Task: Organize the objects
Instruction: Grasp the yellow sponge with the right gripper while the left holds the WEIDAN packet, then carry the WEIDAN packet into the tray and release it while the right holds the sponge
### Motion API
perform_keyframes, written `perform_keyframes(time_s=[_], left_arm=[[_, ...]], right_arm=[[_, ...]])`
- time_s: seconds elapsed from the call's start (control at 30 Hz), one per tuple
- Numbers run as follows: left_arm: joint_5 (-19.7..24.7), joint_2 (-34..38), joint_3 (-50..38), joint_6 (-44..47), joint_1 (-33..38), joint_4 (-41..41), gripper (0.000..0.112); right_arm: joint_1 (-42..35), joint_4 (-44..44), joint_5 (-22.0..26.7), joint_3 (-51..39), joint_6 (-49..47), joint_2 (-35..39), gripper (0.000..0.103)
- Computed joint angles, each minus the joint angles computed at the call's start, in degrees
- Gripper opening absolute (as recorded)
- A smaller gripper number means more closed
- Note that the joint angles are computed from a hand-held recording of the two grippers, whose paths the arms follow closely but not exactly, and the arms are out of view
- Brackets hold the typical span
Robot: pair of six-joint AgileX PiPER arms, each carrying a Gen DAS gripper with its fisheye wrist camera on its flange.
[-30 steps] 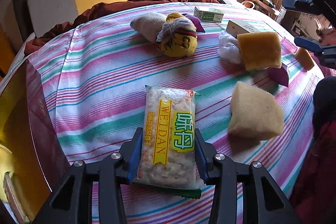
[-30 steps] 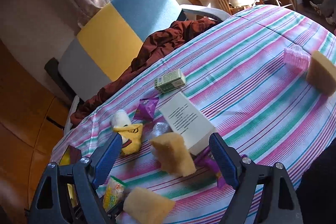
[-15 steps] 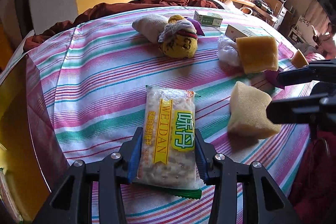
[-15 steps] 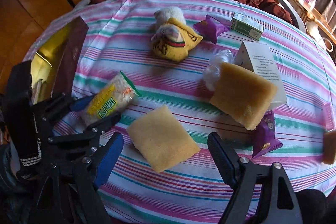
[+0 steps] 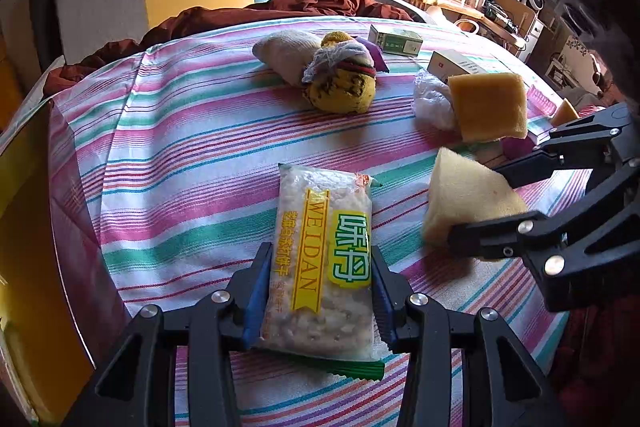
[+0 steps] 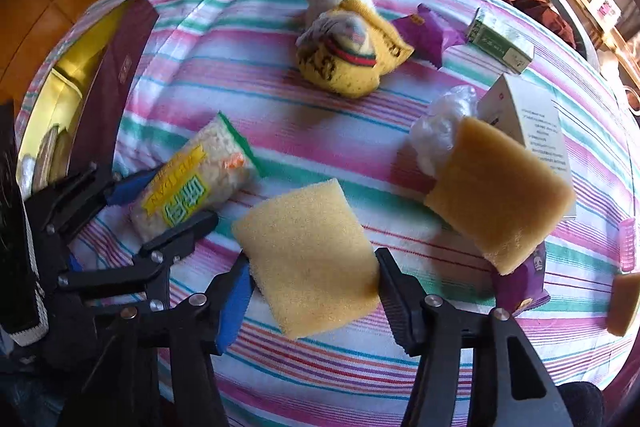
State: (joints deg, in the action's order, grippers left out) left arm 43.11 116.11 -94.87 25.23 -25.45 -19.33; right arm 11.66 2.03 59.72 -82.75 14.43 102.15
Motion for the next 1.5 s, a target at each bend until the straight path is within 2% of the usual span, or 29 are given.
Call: perform_keyframes(time_s=[0.13, 0.27, 0.4, 0.57, 0.93, 1.27, 1.5], left_arm=[[-1.52, -0.50, 1.14, -0.03, -0.39, 0.44, 0.045], [-2.12, -0.55, 1.38, 0.16, -0.45, 0.42, 0.045], [-3.04, -0.75, 1.74, -1.87, -0.96, 1.61, 0.045], [-2.08, -1.91, 2.21, -3.64, -1.25, 3.37, 0.044], [-1.86, -9.96, 5.34, -0.75, 1.30, -0.65, 0.045], [2.64, -12.80, 2.54, -0.63, 11.84, -3.91, 0.045], [6.68, -7.34, -5.29, -3.68, 23.89, -2.16, 0.045]], right_arm=[[-2.65, 1.49, -8.05, 3.16, 4.92, -0.33, 0.059], [-2.63, -0.27, -10.04, 4.82, 6.85, -0.59, 0.059], [-3.11, -0.12, -8.58, 2.71, 6.66, 0.61, 0.059], [-2.18, -1.65, -7.66, 1.80, 6.90, 1.21, 0.059], [-1.67, -2.90, -7.55, 1.77, 7.42, 1.37, 0.059], [-0.44, -5.79, -6.81, 1.82, 8.80, 1.15, 0.059], [0.02, -7.00, -6.29, 2.06, 9.30, 0.91, 0.060]])
